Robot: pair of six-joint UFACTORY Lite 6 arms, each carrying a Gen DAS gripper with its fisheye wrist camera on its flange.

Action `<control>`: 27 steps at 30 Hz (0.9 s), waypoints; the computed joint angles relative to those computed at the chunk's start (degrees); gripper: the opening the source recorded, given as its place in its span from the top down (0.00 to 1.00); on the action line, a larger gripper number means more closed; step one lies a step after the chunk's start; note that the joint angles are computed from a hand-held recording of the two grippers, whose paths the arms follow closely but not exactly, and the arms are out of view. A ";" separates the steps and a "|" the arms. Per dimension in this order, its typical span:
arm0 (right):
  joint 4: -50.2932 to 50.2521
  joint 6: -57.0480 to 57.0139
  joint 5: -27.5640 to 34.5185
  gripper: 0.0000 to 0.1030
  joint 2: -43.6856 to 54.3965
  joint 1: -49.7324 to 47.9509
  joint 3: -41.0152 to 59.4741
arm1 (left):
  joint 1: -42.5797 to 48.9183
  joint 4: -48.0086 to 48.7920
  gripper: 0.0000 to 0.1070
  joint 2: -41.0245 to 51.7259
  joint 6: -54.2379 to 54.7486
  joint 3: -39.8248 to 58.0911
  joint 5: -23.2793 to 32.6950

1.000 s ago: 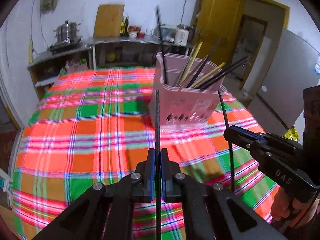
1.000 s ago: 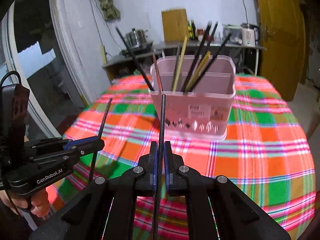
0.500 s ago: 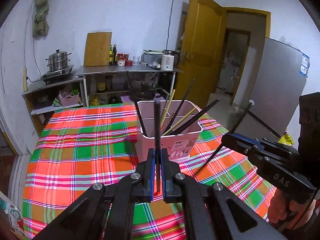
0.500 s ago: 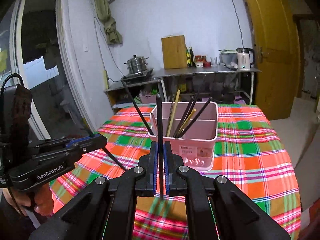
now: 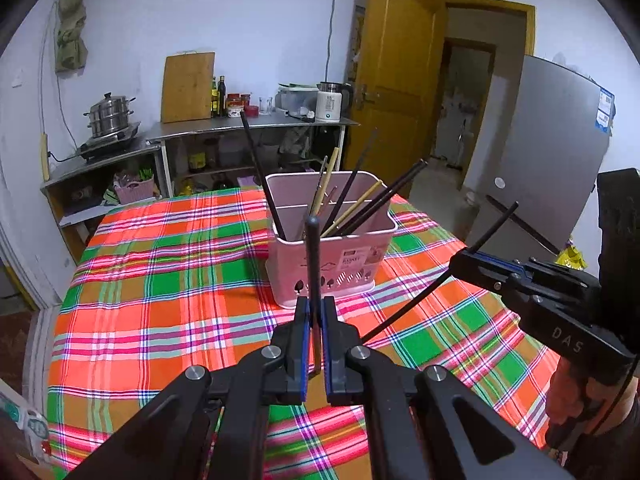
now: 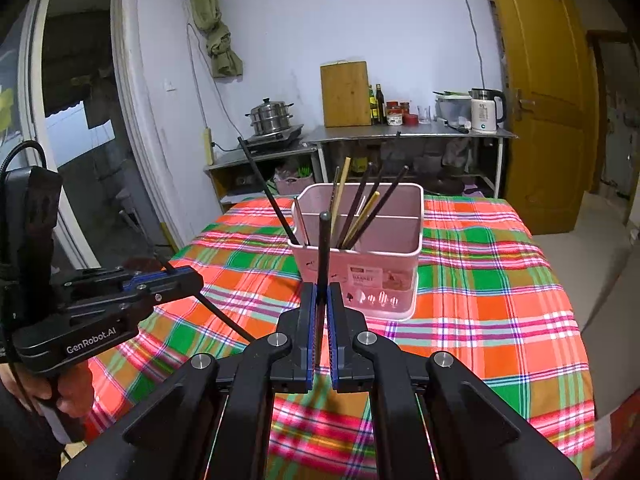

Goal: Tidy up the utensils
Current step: 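Lift both black chopsticks over the pink basket and open both tools to drop them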

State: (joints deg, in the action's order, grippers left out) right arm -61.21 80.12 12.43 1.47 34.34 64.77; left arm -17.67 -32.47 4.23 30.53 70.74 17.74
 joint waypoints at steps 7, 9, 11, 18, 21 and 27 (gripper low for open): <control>-3.36 2.97 0.22 0.95 -1.90 -0.11 -1.20 | 1.44 -1.98 0.96 0.51 1.62 2.32 3.08; -4.94 4.27 0.91 0.95 -2.38 0.39 -0.97 | 1.55 -1.66 0.96 0.26 1.49 2.91 3.22; -5.34 4.36 1.07 0.95 -2.41 0.43 -0.36 | 1.60 -2.28 0.96 0.02 2.10 3.44 3.34; -10.27 8.29 0.45 0.95 -1.19 -0.40 3.49 | 2.52 1.56 0.96 2.37 -1.80 10.41 3.93; -14.75 12.45 0.53 0.95 -0.86 -0.74 5.66 | 3.63 1.66 0.96 4.10 -2.55 15.00 5.31; -20.74 17.85 0.82 0.95 1.23 -1.97 11.76 | 5.07 0.58 0.96 8.17 -2.91 25.27 7.29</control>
